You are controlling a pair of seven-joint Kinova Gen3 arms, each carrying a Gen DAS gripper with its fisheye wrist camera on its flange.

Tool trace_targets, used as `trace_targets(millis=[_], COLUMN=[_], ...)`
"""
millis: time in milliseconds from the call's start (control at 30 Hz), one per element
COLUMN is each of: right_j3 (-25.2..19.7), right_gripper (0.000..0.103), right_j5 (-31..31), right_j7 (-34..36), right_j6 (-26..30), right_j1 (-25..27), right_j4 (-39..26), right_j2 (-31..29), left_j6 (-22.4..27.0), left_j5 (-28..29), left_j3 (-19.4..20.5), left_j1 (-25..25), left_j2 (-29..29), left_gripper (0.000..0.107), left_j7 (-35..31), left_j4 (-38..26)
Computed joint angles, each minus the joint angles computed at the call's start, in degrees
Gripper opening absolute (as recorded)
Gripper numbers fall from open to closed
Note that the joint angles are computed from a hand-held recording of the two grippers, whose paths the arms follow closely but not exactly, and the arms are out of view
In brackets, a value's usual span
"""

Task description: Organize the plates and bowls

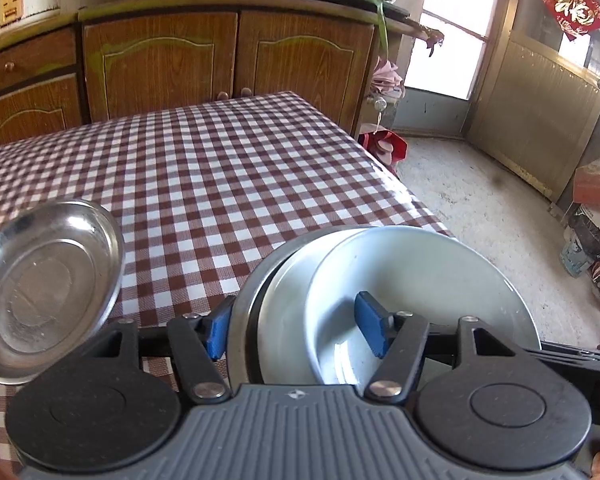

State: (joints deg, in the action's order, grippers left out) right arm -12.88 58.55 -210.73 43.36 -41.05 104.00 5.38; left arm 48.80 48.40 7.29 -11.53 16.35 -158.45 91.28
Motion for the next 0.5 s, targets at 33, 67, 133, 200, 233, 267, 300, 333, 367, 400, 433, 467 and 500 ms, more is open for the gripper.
trace_targets(millis=[33, 67, 133, 200, 233, 267, 300, 333, 367, 400, 433, 467, 500], right_j3=[-0.09, -0.23, -0.64, -1.11, -1.34, -1.58, -1.83, -2.1, -2.36, -2.59, -2.84, -3.1, -3.34], right_gripper=[0.052, 0.052, 0.052, 0.052, 0.052, 0.052, 0.052, 0.052, 0.052, 0.052, 0.052, 0.052, 0.052], right_j5=[-0.25, -0.48, -0.96, -1.17, -1.31, -1.38, -1.35, -1.33, -1.25, -1.22, -1.1, -1.01, -0.97], right_j7=[0.37, 0.7, 1.4, 1.9, 2.21, 2.46, 2.52, 2.75, 2.97, 3.07, 3.16, 3.26, 3.53], right_j6=[0.29, 0.64, 1.75, 3.13, 3.79, 4.43, 5.09, 5.85, 6.58, 7.18, 7.78, 8.36, 8.93], right_j1=[-0.06, -0.14, -0.41, -0.79, -0.94, -1.11, -1.31, -1.51, -1.7, -1.84, -1.99, -2.14, -2.24], right_j4=[-0.26, -0.49, -1.06, -1.61, -1.95, -2.27, -2.49, -2.84, -3.16, -3.41, -3.63, -3.84, -4.21], right_j2=[-0.19, -0.39, -0.71, -1.03, -1.18, -1.34, -1.53, -1.68, -1.85, -2.05, -2.24, -2.42, -2.52], left_j6=[0.13, 0.37, 0.86, 1.49, 1.76, 1.98, 2.34, 2.54, 2.79, 3.06, 3.3, 3.59, 3.91], left_j5=[-0.03, -0.08, 0.21, 0.66, 0.92, 1.21, 1.57, 1.96, 2.34, 2.81, 3.15, 3.5, 3.81], left_j3=[-0.06, -0.17, -0.35, -0.62, -0.77, -0.92, -1.08, -1.25, -1.46, -1.68, -1.93, -2.2, -2.49], left_j1=[-0.05, -0.11, -0.32, -0.53, -0.62, -0.66, -0.81, -0.85, -0.92, -1.04, -1.06, -1.12, -1.18], left_j2=[-0.33, -0.6, -1.27, -1.91, -2.16, -2.44, -2.79, -3.2, -3.58, -4.05, -4.31, -4.63, -5.02], left_gripper=[0.064, 0.064, 0.064, 0.064, 0.064, 0.064, 0.064, 0.064, 0.064, 0.064, 0.064, 0.064, 0.064], left_j7=[0.14, 0.32, 0.32, 0.15, -0.03, -0.16, -0.42, -0.62, -0.85, -1.28, -1.56, -1.72, -1.79], left_j4=[0.06, 0.06, 0.32, 0.52, 0.54, 0.63, 0.75, 0.95, 1.13, 1.4, 1.48, 1.58, 1.7])
